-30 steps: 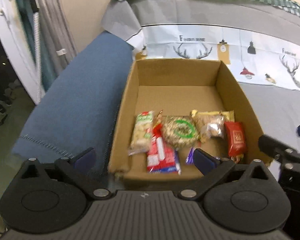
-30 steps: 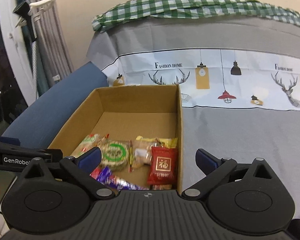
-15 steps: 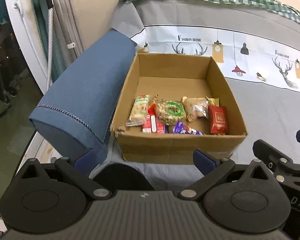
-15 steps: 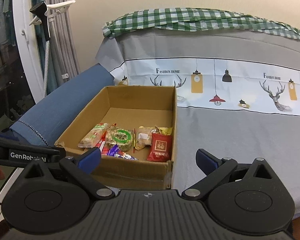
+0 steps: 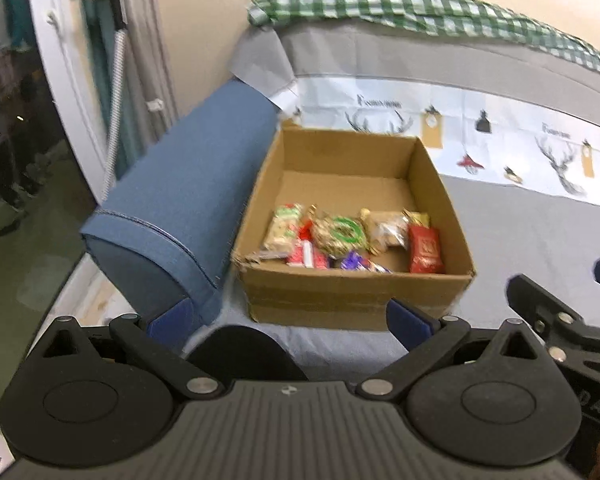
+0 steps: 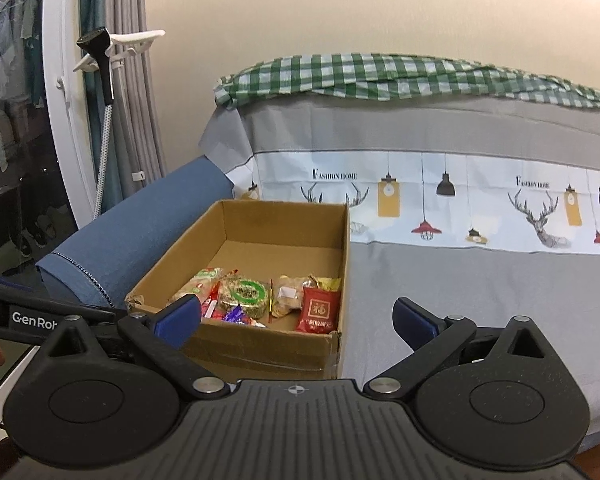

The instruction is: Organize snacks

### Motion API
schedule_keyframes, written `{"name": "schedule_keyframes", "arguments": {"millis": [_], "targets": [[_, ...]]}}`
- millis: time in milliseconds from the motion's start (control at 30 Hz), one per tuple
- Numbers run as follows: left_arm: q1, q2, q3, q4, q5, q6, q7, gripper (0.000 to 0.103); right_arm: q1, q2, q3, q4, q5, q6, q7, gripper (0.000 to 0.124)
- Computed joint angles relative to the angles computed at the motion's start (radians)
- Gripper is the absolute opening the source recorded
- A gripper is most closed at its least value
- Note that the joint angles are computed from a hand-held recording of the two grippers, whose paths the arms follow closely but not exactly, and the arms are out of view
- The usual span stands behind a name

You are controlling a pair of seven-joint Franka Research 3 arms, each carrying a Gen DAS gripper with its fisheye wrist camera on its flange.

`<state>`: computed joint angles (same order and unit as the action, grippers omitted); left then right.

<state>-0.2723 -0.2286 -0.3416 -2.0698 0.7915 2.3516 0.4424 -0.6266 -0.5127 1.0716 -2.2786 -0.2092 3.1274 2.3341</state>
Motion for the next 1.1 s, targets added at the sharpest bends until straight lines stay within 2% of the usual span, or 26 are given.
{"name": "schedule_keyframes", "arguments": {"millis": [133, 500, 700, 1100], "targets": [[-0.001, 0.009, -0.022, 0.020, 0.056, -0.060, -0.019, 0.103, 0.017, -0.025, -0.018, -0.017, 0.006, 0.003, 0.001, 0.102], [-0.014, 0.007, -0.025, 0.008, 0.129, -0.053, -0.008, 0.103, 0.024, -0.049, -0.024, -0.035, 0.026, 0.013, 0.010, 0.102], [-0.019, 0.012, -0.005, 0.006, 0.083, -0.026, 0.026, 0.103, 0.027, -0.042, -0.026, -0.034, 0.032, 0.006, 0.006, 0.102], [-0.019, 0.021, -0.007, 0.011, 0.079, -0.035, 0.030, 0.103, 0.026, -0.027, -0.024, -0.034, 0.028, 0.010, 0.015, 0.102]]}}
